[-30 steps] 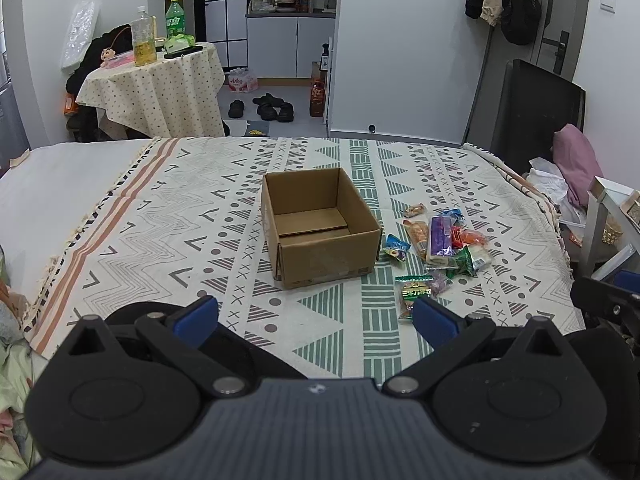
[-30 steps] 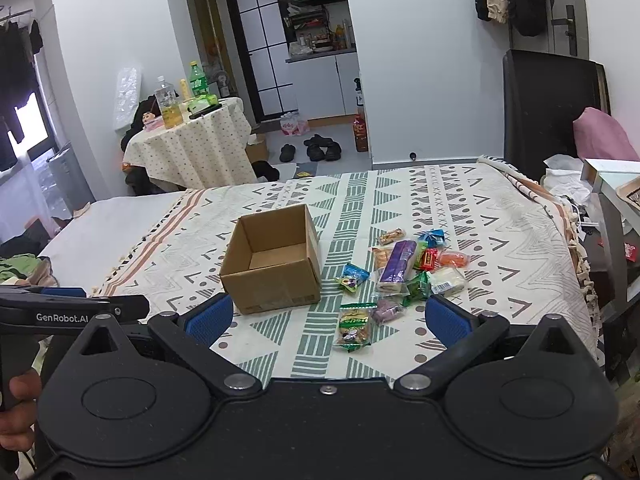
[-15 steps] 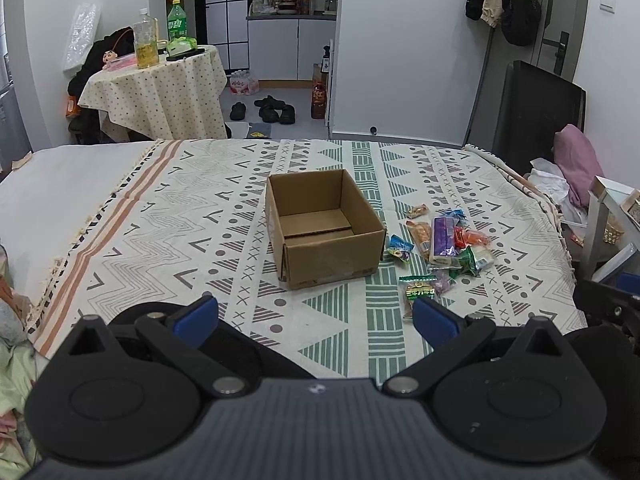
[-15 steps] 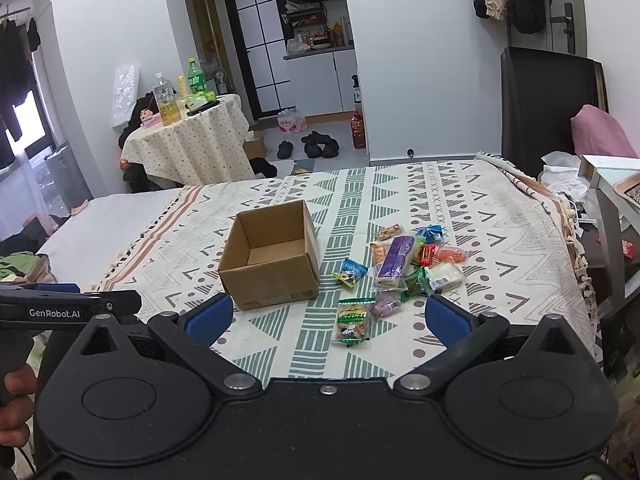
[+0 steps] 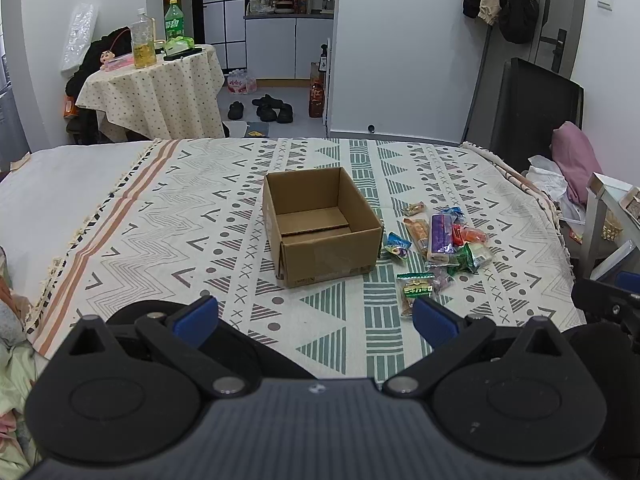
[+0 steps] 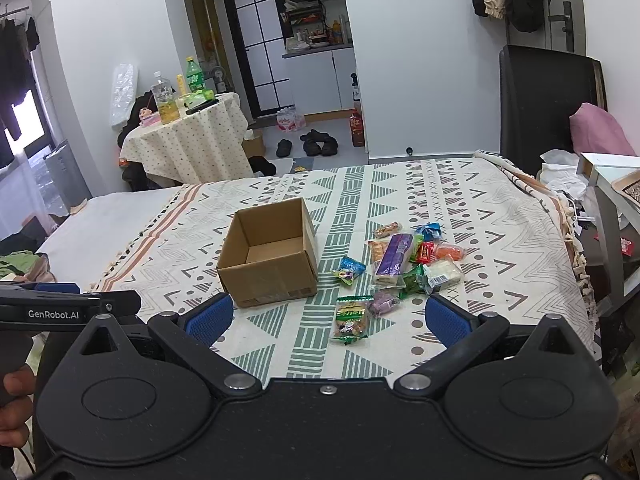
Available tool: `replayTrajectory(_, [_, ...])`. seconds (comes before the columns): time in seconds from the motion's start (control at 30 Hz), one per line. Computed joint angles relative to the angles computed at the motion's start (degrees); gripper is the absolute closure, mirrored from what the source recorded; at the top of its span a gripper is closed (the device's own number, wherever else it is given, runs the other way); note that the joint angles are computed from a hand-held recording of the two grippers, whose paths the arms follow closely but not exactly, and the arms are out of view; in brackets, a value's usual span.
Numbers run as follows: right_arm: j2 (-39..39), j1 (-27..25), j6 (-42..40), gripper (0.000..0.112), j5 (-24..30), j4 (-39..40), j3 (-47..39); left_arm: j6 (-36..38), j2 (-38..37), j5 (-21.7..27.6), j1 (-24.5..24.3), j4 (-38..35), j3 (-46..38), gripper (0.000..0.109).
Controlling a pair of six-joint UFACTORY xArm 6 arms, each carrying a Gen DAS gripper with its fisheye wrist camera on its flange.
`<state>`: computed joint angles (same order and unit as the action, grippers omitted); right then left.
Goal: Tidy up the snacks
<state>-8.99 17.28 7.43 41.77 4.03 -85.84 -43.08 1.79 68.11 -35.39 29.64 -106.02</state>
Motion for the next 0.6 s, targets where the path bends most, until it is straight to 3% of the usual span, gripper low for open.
replayTrajectory(0.6, [-0.44,-0.39,-0.77,0.009,-0.25,0.60,0.75,0.07,0.07,-0.33,-0.25,-0.20,0.17,0.006])
